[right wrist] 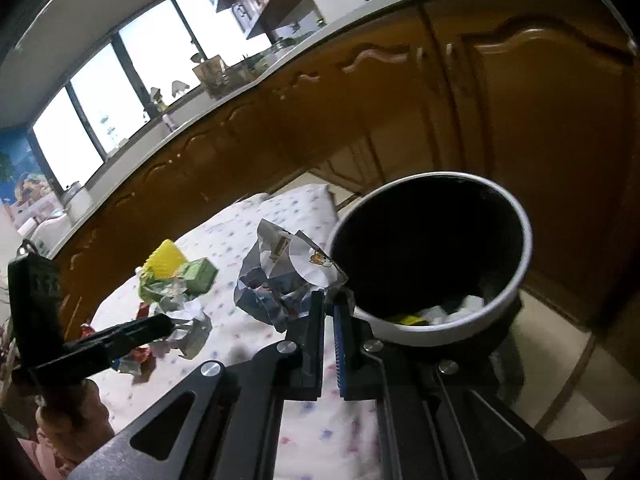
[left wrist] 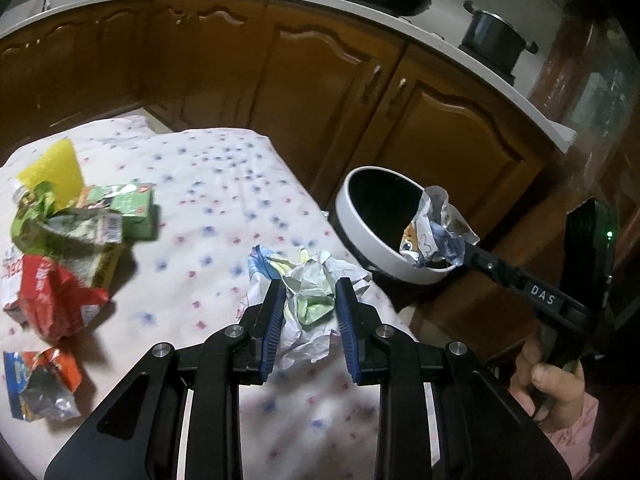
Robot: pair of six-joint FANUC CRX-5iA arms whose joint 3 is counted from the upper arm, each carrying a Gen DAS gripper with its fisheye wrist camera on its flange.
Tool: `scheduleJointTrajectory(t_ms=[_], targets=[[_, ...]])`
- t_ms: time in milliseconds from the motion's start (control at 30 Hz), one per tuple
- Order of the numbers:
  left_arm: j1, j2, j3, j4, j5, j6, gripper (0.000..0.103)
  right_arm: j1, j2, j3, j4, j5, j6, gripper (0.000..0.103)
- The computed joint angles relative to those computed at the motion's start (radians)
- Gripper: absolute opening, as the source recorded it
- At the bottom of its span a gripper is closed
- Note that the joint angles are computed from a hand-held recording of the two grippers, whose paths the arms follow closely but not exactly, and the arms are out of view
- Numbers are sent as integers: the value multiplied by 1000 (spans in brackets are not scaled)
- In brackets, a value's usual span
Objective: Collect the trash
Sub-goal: 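Carry both crumpled items to the bin and open both tools inside it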
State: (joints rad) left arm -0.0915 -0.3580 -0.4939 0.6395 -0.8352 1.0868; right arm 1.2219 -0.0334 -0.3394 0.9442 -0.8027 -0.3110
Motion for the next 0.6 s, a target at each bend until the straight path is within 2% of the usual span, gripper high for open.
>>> scheduleJointTrajectory(t_ms=[200, 600], targets=[[-74, 60, 58, -8, 36, 14, 25, 4, -29, -26, 5, -66, -22, 4], [-181, 239, 228, -29, 43, 45, 25, -30, -51, -31, -35, -138, 24, 4]])
